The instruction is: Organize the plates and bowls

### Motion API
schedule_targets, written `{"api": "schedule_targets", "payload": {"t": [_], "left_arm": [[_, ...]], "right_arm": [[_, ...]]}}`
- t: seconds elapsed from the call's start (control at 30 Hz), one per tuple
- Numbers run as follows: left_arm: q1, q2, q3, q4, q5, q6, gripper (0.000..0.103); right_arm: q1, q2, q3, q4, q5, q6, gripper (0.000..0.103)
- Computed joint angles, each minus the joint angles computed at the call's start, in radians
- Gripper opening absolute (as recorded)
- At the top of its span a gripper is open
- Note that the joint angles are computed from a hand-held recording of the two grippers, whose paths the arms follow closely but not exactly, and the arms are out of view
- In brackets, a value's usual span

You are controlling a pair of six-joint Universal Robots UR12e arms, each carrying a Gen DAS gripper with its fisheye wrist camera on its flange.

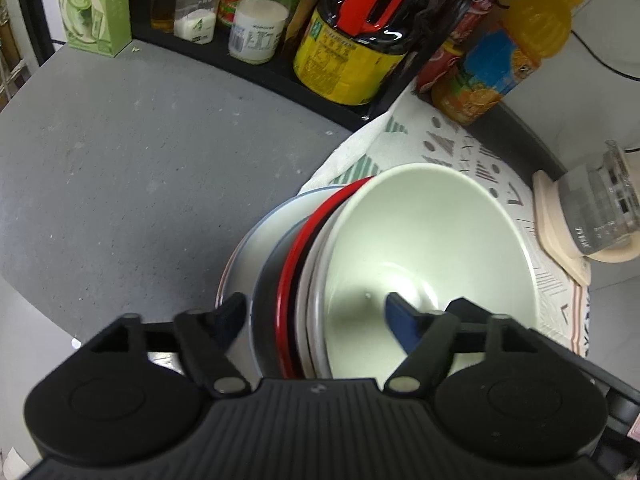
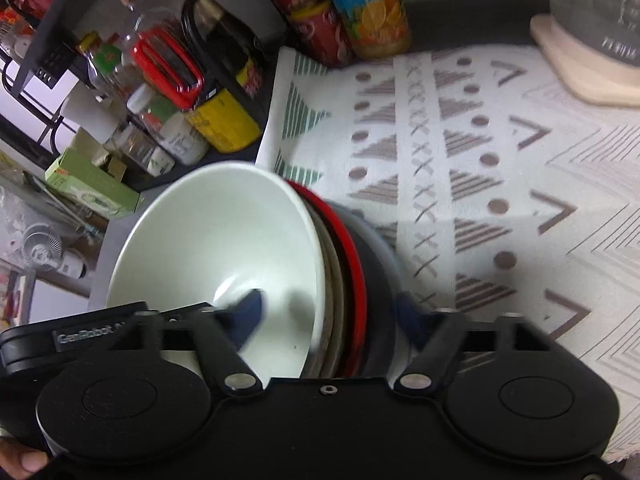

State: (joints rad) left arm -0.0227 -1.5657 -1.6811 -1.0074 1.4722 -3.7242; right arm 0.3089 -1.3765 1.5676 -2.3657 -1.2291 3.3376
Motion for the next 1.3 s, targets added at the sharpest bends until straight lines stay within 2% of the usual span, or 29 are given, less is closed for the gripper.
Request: {"api": "schedule_targets", "payload": {"t": [0.07, 0.13, 0.37, 0.63, 0.7, 0.97, 1.3], "left_arm": [[-0.003, 0.004, -0.002, 0.004, 0.013, -0.004, 0.088], [0.000, 0.006, -0.003, -0.002, 0.002, 0.006, 0.088], [0.002, 0.018, -0.010, 0.014, 0.011, 0.022, 0.089], [0.000, 0.027, -0.017, 0.045, 0.045, 0.074, 0.096], [-0.002, 0.028, -0.014, 0.052, 0.055, 0.094, 0.103], [-0.007, 0.026, -0.005, 0.077, 0.049, 0.145, 0.103], [-0.028, 0.025, -0.003, 0.114, 0.090, 0.175, 0.103]], "right_arm": [[-0.006, -0.005, 0.008, -0.021, 0.011, 0.021, 0.089], [-0.010, -0.009, 0.016, -0.038, 0.014, 0.052, 0.095], [-0.013, -0.031, 0.052, -0.086, -0.005, 0.122, 0.103], [-0.015, -0.061, 0.094, -0.148, -0.042, 0.165, 0.103], [-0.015, -0.070, 0.104, -0.166, -0.055, 0.170, 0.103], [-0.031, -0.101, 0.139, -0.202, -0.098, 0.212, 0.103], [-0.059, -0.143, 0.188, -0.254, -0.158, 0.247, 0.103]]}}
